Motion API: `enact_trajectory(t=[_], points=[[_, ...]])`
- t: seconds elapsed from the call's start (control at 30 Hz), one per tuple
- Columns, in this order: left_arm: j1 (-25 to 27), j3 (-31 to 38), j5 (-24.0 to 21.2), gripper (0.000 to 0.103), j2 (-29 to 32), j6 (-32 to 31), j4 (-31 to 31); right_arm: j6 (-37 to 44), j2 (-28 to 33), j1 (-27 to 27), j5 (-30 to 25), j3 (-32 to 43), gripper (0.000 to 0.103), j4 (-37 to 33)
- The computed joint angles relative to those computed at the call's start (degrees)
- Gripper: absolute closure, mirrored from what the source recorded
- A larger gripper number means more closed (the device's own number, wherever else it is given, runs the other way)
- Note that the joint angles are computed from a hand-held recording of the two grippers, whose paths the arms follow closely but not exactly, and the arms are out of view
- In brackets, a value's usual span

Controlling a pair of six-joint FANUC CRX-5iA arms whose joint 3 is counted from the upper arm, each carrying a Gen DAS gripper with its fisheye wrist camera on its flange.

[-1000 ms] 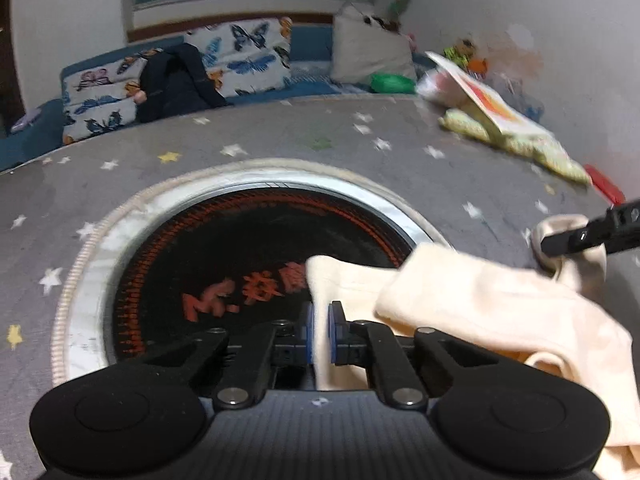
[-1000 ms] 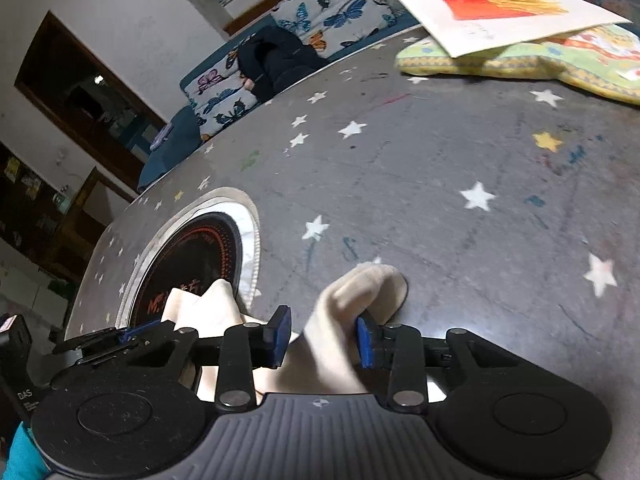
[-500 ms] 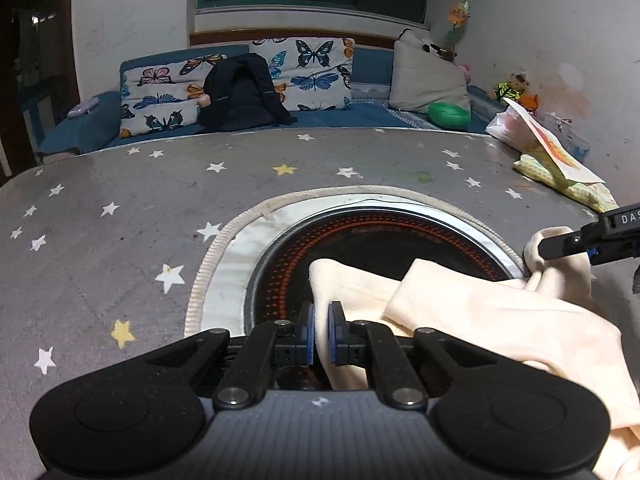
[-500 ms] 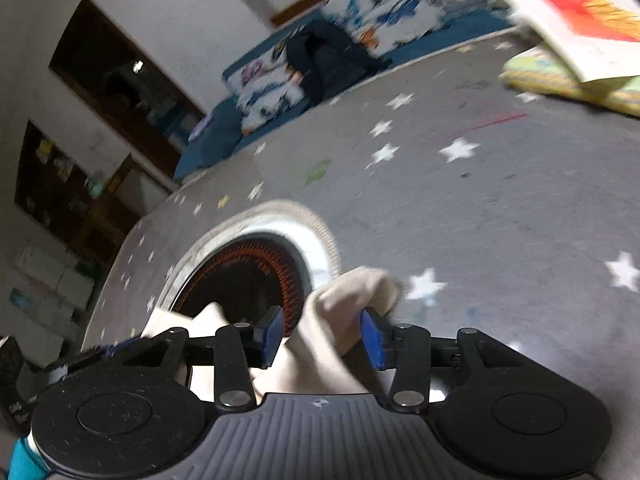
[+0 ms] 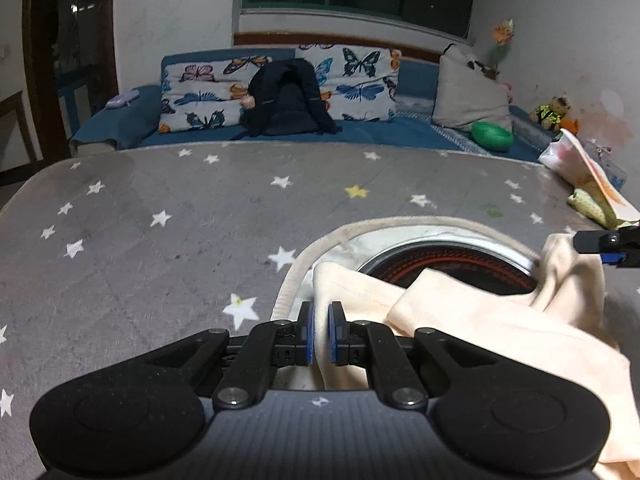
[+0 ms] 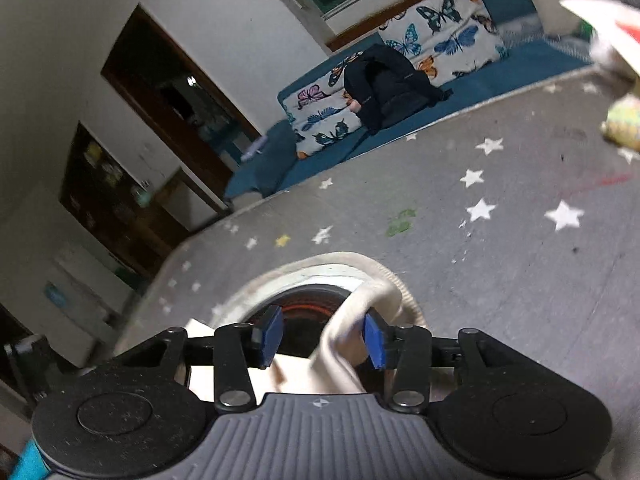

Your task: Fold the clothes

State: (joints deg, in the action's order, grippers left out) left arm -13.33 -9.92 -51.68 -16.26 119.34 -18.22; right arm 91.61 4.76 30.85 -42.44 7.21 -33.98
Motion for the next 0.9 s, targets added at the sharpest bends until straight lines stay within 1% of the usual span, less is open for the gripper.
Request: enact_trajectory(t=[0.07,0.1,0.13,0.2,0.27,0.3,0.33,0.4,0.47,0.53,0.6,0.7,0.77,0.9], points=[[-0.4,0.1,-0.4,0.096,0.2,0.8,-1.0,-1.4,-1.2,2.2,2.7,-2.2,0.042,5.3],[-0.3,-0.1,-0.4,0.096,0.1,0.8,-0.8,-1.8,-1.9,2.8,3.7,-3.4,0.030,6.9],[-0.2,-0.3,-0.5,0.096,0.0,0.8,-0.7,-1.9,-2.5,3.2,4.4,-4.2,0.026,8.1],[0.0,-0.6,-0.6,0.096,-0.3,0.7,-0.5,-2.5,-4.0,4.4,6.3,-6.5,0.025,11.3],[0.1,-0.8,-0.8,0.096,-0.4,0.7,-0.5,-4.1,-5.6,6.2,8.1,-9.4,0.020,16.2],[0.1,-0.8,-0.8,0.096,-0.4,0.8,-0.5,-4.8,-6.1,6.7,8.3,-10.3,0.012,18.1],[0.0,-0.9,-0.8,0.096,-0.5,0.8,-0.5,-5.9,-6.6,7.4,8.5,-11.5,0.008,20.2],[-0.2,-0.8,-0.8,0.095,-0.4,0.8,-0.6,-7.7,-7.4,8.3,9.0,-13.4,0.008,23.6],[-0.3,-0.8,-1.0,0.095,-0.2,0.7,-0.6,-10.1,-8.0,9.1,9.4,-15.1,0.003,26.6],[-0.4,-0.8,-1.2,0.095,-0.2,0.9,-0.7,-11.4,-8.2,9.4,9.3,-16.1,0.000,27.6],[-0.3,-1.1,-1.0,0.095,-0.4,1.1,-0.6,-12.4,-8.8,10.0,11.2,-17.9,0.000,29.3],[-0.4,-1.2,-1.0,0.095,-0.5,1.2,-0.7,-15.3,-9.3,11.3,13.7,-20.4,0.000,33.9],[-0.4,-1.4,-0.9,0.095,-0.6,1.2,-0.8,-19.1,-9.7,12.4,16.2,-22.9,0.000,38.9],[-0.4,-1.5,-0.7,0.094,-0.8,1.6,-0.9,-26.0,-9.8,14.3,17.7,-25.9,0.000,48.8]])
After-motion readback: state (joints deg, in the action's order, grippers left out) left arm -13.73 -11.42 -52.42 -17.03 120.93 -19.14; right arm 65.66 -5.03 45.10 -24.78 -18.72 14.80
